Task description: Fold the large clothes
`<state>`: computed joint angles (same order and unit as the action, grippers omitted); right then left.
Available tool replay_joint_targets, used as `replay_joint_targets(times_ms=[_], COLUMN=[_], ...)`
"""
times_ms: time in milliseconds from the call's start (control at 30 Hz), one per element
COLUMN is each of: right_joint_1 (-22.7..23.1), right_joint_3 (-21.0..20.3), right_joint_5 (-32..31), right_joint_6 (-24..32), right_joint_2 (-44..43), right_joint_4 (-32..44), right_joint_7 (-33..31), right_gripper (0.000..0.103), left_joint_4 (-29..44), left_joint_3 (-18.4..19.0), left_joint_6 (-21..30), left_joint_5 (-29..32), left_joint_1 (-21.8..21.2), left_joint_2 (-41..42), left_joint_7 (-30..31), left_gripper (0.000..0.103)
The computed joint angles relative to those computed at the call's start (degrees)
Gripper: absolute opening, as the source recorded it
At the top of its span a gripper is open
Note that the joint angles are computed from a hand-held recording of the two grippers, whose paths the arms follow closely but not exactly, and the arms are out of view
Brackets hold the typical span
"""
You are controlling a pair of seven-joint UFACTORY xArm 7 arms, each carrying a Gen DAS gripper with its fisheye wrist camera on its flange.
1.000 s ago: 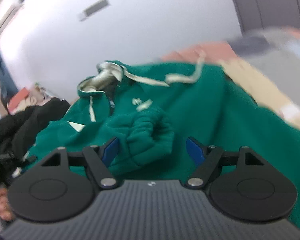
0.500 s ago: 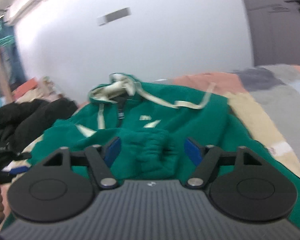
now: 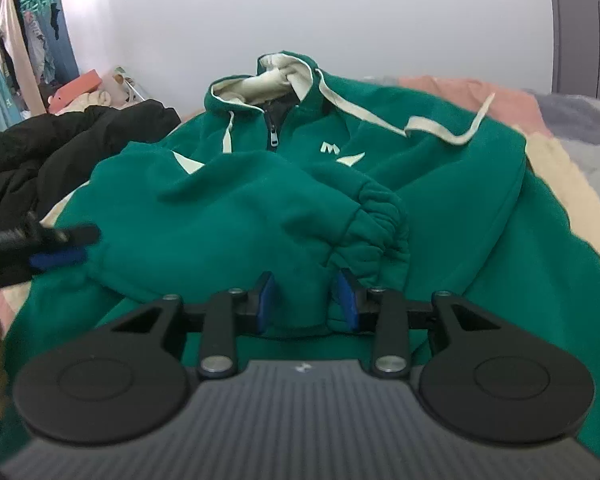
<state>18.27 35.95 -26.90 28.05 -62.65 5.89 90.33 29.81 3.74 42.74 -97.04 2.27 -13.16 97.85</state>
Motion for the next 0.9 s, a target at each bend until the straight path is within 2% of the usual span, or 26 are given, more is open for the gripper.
replay_joint_targets(times_ms=[67, 133, 167, 267, 333, 433, 500, 567, 633, 733, 867, 900], right_joint_1=[1.0, 2.9, 3.8, 5.6, 4.5, -2.0, -7.4, -9.9, -11.2, -12.6, -21.6, -22.3], right_joint_3=[-0.5, -1.5, -2.8, -4.3, -6.3, -12.5, -17.7, -25.0, -29.5, -33.4, -28.9, -29.0], right_joint_5=[0.7, 2.3, 3.1, 4.2, 3.9, 2.9, 2.9, 3.2, 4.2, 5.9, 8.8, 9.7], right_joint_6=[0.0, 0.4, 0.5, 1.2, 0.6, -6.1, -11.8, -19.5, -25.2, -33.1, -39.0, -41.0], right_joint_2=[-1.6, -4.2, -5.8, -12.9, -15.4, -13.3, -6.9, 3.8, 14.5, 30.0, 48.3, 52.7], right_joint_4=[-0.8, -1.8, -2.2, -3.3, -2.9, -1.5, 1.2, 5.3, 10.4, 18.9, 31.9, 35.1], right_joint_7=[0.9, 2.6, 2.7, 3.2, 0.8, -6.6, -12.1, -19.1, -23.7, -28.5, -31.0, -31.9], right_gripper=[0.037, 0.041, 0.051, 0.069, 0.07, 0.07, 0.071, 0.071, 0.071, 0.071, 0.071, 0.071], left_joint_4=[0.9, 1.7, 2.0, 2.5, 3.9, 9.6, 16.0, 24.0, 30.0, 40.5, 59.0, 63.5], left_joint_3=[-0.2, 1.6, 2.6, 6.1, 7.2, 6.5, 6.3, 4.5, 1.7, -2.2, -6.0, -5.9], left_joint_6=[-0.5, 3.3, 5.4, 13.6, 16.7, 18.2, 21.7, 23.6, 19.0, 10.9, 5.7, 4.0], left_joint_5=[2.1, 7.0, 8.9, 13.9, 14.7, 15.5, 15.1, 15.6, 14.1, 14.4, 19.1, 22.1], left_joint_1=[0.0, 1.2, 1.9, 4.7, 5.4, 4.5, 3.6, 3.1, 2.5, 1.3, 0.0, -0.7], left_joint_2=[1.4, 1.6, 1.3, -2.1, -3.7, -2.4, 2.6, 8.9, 13.4, 22.3, 38.3, 41.6], left_joint_7=[-2.3, -8.8, -11.3, -16.4, -18.6, -24.0, -30.5, -37.5, -41.3, -47.9, -59.4, -64.0], left_gripper=[0.054, 0.054, 0.055, 0.061, 0.066, 0.066, 0.067, 0.067, 0.067, 0.07, 0.071, 0.071])
